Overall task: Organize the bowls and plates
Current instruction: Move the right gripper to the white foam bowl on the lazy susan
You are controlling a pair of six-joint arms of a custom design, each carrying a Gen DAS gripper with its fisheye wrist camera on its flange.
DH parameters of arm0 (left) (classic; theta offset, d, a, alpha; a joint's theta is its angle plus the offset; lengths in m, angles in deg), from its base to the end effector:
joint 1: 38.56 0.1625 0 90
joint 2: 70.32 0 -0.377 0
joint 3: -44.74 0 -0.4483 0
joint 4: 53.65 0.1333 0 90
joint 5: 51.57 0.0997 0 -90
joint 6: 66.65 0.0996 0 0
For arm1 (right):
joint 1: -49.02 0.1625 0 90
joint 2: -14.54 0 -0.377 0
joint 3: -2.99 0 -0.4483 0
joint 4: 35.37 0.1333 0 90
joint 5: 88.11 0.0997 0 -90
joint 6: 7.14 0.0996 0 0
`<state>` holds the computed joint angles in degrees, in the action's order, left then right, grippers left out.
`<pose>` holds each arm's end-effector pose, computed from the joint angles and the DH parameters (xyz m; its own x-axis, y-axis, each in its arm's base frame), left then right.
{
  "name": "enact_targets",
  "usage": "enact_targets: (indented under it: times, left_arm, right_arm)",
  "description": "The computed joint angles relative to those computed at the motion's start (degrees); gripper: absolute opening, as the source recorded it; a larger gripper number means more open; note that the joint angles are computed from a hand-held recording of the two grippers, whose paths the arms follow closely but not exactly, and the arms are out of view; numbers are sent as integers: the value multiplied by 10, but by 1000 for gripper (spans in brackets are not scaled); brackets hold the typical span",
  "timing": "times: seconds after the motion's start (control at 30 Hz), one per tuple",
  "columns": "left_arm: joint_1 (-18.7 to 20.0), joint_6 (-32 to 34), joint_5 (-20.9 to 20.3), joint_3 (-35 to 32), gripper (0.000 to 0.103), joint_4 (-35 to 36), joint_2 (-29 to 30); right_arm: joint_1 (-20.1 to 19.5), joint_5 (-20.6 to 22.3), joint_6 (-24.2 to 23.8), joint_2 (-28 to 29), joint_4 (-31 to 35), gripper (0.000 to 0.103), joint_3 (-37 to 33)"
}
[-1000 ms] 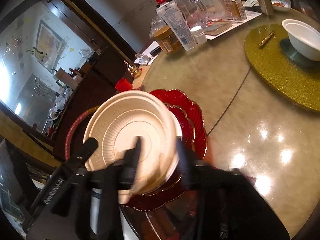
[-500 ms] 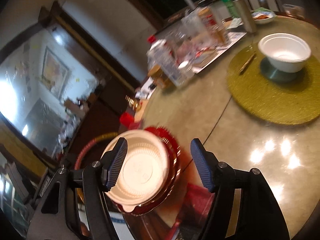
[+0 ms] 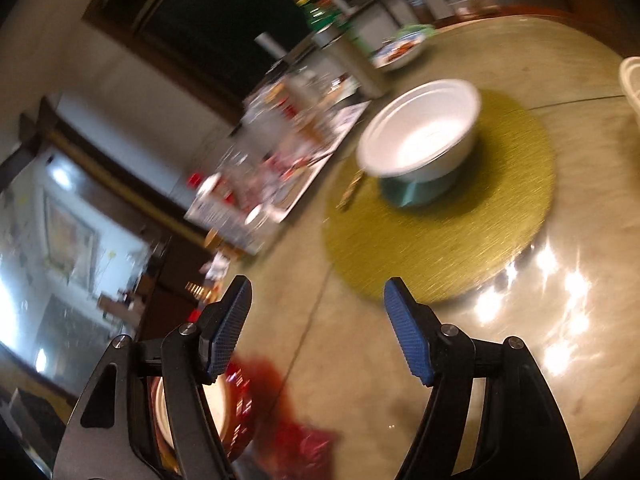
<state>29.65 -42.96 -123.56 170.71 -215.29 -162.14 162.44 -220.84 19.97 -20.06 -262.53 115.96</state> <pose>-0.0317 -0.5213 0.2732 -0.7543 0.4593 -0.4692 0.6526 0.6030 -0.4588 0.2650 -0.4464 -0.0152 -0.8992 0.4308 -0.0768 0.2289 0.3136 -0.9215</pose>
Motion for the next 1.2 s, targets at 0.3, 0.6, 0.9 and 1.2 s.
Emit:
enact_targets:
  times: [0.3,0.6,0.9,1.2]
  left_arm:
    - [-47,-72,18,-64,86,65,134]
    - [-67,-155,42,-147,86,77,271]
    - [-75,-165,46,-191,86,54,348]
    - [-65,-142,48,-208,86,37,376]
  right_arm:
    - [-91,66,81,-108,-52,70,115]
    - [-155,132,125,-85,-151,79,139]
    - [-150,118,99,-66,-187,92,125]
    - [-156,114,90,-56,-176,92,116]
